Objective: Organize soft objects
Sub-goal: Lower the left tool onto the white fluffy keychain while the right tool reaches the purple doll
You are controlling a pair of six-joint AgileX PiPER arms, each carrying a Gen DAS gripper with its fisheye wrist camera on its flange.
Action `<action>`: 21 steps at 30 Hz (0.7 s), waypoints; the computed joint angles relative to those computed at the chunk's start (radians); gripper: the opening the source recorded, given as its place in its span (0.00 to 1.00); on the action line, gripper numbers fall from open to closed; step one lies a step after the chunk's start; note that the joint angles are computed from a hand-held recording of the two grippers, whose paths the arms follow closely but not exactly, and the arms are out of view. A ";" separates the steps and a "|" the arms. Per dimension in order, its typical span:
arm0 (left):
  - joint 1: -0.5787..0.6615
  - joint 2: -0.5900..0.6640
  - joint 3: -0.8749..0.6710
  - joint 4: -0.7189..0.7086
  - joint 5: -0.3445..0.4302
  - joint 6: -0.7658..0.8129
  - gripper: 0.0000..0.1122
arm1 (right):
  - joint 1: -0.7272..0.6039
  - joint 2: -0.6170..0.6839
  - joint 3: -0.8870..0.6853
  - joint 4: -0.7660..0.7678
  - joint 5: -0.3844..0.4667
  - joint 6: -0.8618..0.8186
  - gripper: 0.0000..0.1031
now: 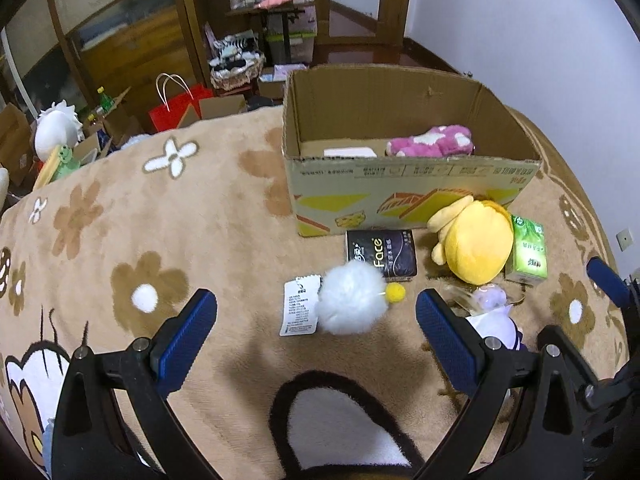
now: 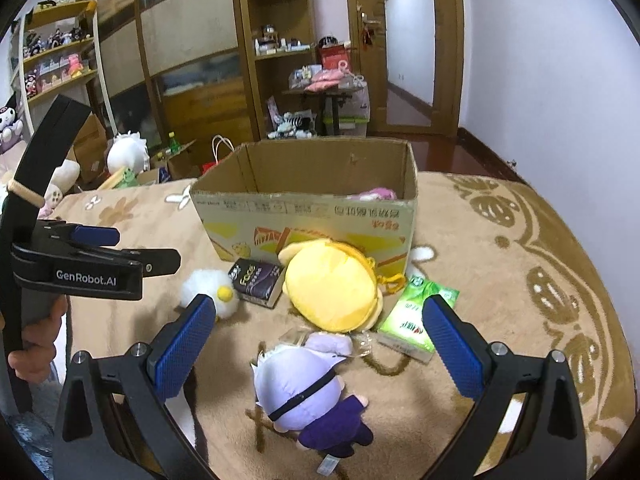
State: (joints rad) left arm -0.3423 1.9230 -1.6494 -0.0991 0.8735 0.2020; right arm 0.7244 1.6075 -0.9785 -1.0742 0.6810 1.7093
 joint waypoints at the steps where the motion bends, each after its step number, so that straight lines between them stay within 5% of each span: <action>1: -0.003 0.009 -0.005 0.007 0.004 -0.005 0.88 | -0.005 0.009 -0.001 0.012 -0.012 -0.006 1.00; 21: -0.024 0.205 -0.201 0.012 0.145 -0.023 0.88 | -0.090 0.181 -0.092 0.346 -0.098 -0.311 1.00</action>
